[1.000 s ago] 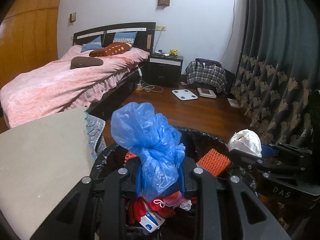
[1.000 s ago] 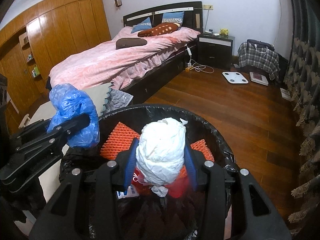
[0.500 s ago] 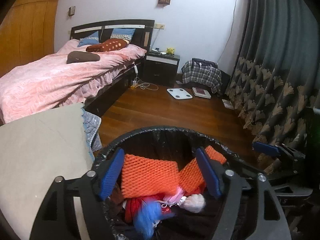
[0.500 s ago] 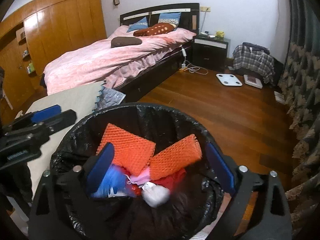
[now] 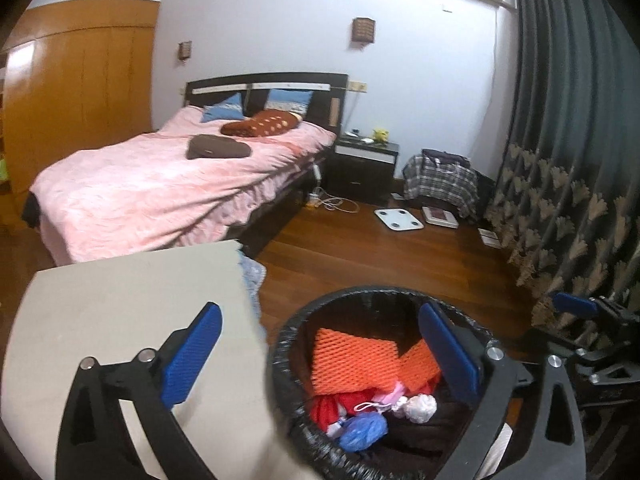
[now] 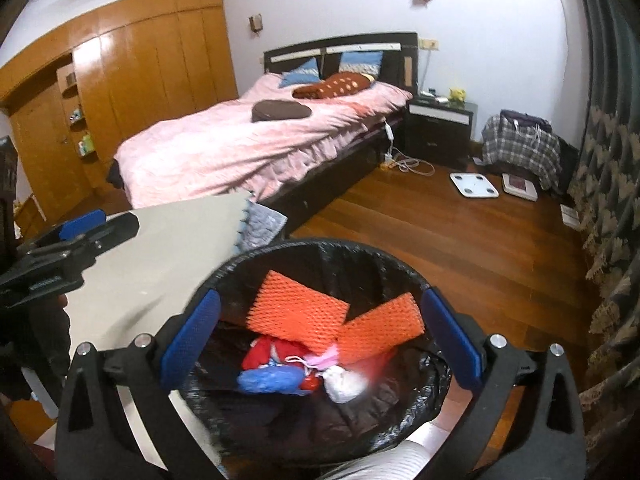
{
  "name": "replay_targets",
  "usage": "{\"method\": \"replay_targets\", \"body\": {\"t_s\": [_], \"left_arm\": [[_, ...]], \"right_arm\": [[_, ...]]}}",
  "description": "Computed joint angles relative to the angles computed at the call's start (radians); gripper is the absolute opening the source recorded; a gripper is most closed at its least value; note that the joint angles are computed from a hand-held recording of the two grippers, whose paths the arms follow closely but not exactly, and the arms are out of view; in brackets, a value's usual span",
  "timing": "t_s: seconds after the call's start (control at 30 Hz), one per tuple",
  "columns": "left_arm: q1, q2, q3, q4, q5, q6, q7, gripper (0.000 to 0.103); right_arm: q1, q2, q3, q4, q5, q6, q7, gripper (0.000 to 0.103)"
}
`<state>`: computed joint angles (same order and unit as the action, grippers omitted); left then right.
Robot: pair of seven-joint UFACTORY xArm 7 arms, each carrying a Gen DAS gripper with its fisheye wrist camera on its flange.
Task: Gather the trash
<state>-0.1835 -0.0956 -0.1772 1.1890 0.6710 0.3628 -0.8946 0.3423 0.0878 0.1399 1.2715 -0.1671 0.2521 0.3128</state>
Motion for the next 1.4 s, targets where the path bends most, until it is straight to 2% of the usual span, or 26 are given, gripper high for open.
{"method": "replay_targets", "body": {"t_s": [0.27,0.6,0.87,1.4], "left_arm": [[0.034,-0.139,-0.049,-0.079,0.026,0.096,-0.052,0.097],[0.093,-0.26,-0.128,-0.131,0.024,0.149,-0.066,0.097],[0.129,-0.314,-0.174,-0.151,0.028,0.173,-0.082,0.097],[0.158,-0.344,-0.205,-0.167,0.006,0.172,-0.073,0.097]], "right_arm": [[0.014,-0.071,0.028,-0.014,0.033,0.012,-0.016,0.098],[0.026,-0.117,0.052,-0.018,0.029,0.011,-0.012,0.098],[0.037,-0.121,0.066,0.001,0.003,0.025,-0.001,0.098],[0.047,-0.111,0.066,0.008,-0.019,0.031,0.008,0.098]]}}
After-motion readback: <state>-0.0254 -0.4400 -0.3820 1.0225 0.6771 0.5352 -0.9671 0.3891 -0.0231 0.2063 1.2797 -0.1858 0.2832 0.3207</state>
